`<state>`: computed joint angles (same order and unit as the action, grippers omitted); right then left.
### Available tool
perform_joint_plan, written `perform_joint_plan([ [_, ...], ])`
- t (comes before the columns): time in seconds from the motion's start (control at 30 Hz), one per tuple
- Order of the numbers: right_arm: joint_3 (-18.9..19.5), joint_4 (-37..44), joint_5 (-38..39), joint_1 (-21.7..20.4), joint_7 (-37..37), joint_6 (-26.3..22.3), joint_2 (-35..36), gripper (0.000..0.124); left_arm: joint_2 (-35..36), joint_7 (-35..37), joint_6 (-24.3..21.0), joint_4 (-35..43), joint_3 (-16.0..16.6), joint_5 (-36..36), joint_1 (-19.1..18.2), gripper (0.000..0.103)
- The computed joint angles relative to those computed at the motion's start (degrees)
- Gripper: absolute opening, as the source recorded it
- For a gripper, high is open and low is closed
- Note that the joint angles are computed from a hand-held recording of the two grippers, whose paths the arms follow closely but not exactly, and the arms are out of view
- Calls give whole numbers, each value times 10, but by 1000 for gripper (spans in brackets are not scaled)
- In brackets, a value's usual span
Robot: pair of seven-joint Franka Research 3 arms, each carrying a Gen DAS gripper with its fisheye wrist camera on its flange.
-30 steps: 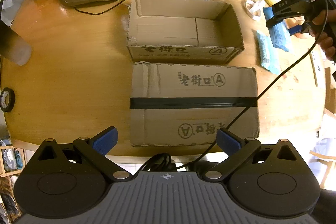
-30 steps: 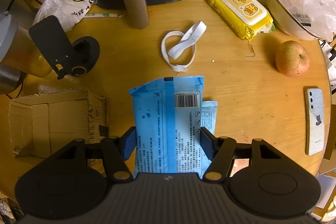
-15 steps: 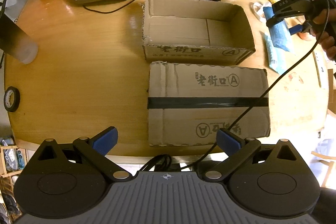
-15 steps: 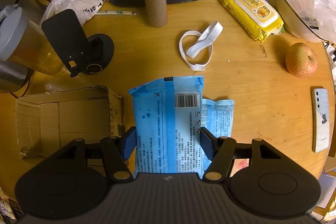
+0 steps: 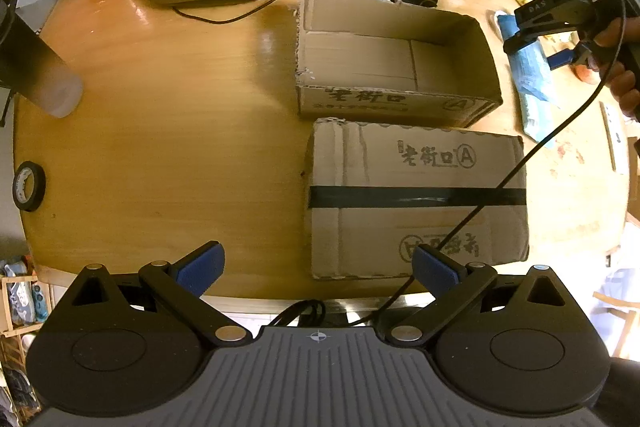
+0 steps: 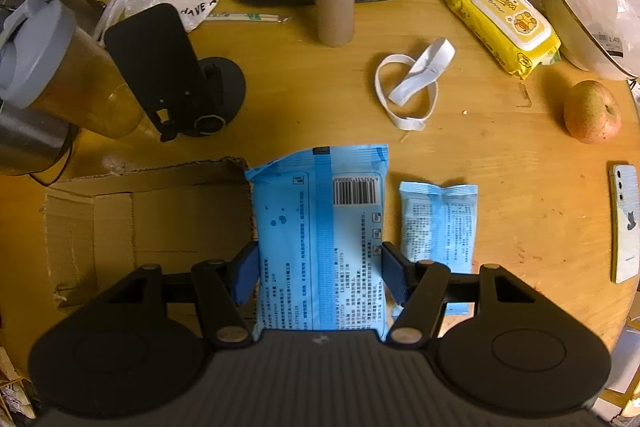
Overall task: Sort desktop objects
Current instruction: 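Carry the blue packet in the right gripper over the open cardboard box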
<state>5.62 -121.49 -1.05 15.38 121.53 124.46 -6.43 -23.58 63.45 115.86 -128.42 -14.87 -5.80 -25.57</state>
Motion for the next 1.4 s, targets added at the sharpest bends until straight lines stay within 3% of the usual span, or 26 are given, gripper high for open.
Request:
perform_joint_plan([
  [1.4,9,86,6,63,38,10,89,62,-42,27,-14,-42,28,-2,30,103],
])
